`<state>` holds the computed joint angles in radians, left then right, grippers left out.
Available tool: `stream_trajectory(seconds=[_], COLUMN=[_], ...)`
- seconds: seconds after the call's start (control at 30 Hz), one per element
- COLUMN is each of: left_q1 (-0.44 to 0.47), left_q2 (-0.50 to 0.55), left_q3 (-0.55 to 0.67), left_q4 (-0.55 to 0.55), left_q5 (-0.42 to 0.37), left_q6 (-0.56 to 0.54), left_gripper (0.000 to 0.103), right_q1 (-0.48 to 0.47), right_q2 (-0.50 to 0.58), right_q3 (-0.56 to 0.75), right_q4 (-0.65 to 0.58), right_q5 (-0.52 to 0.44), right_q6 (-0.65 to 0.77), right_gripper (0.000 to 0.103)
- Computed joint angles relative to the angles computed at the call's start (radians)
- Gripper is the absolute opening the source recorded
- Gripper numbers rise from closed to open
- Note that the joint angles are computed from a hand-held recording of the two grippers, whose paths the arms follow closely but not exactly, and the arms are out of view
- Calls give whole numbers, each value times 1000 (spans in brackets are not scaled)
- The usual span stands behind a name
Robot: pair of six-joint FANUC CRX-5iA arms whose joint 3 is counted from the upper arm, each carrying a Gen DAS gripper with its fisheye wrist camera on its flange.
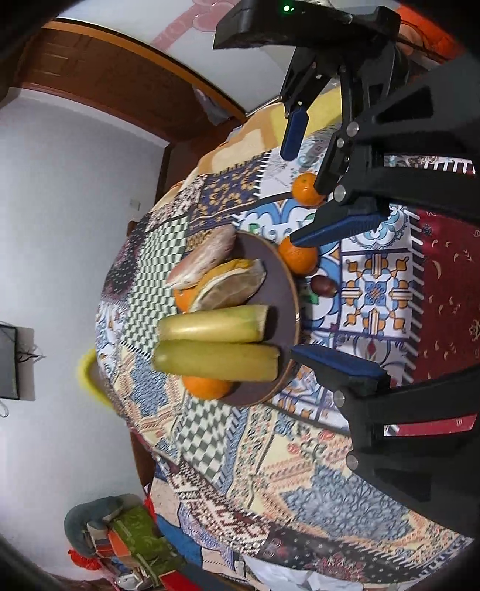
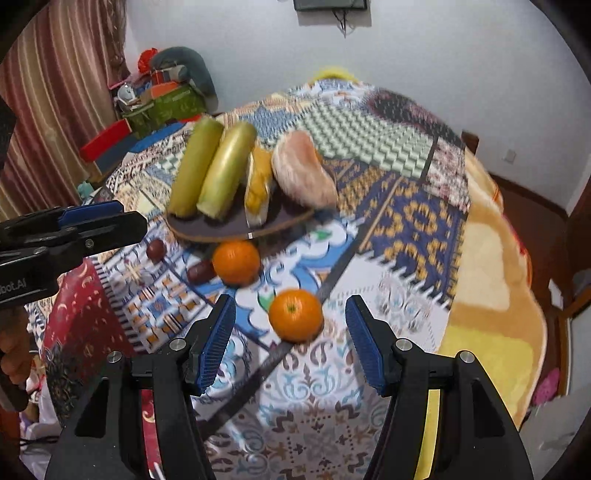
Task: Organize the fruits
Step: 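Grasp a mandarin with the right gripper while the left gripper grasps another mandarin, then carry both mandarins over the plate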
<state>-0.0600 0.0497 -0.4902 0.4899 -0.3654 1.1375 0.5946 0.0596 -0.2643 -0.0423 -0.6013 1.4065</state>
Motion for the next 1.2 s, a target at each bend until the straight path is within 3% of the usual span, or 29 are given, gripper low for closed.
stream_trajectory(seconds=[0.13,0.33,0.57,0.77,0.97,1.2], left_q1=[-13,-34,-58,-67,-72,-77], left_q2=[26,68,119,179,207,201], left_q3=[6,30,79,130,180,186], left_q4=[7,17,5,11,-101,-130], left_q5=[-9,-19,-35,-71,-90,-92], left_q6=[-2,-10,-7,8,124,152], left_gripper=[54,54,49,38,35,34], right_q1=[-14,-21,-39,-73,-98,-106], right_q2=[24,45,14,-12,-16,-12], right_q3=[20,43,16,1,5,18], right_q4=[-40,-84,-108,-116,-153,-189], right_q5=[-20,-42,-14,4,7,1], right_q6=[40,91,94,94,117,147], right_gripper=[52,32,32,32,32,32])
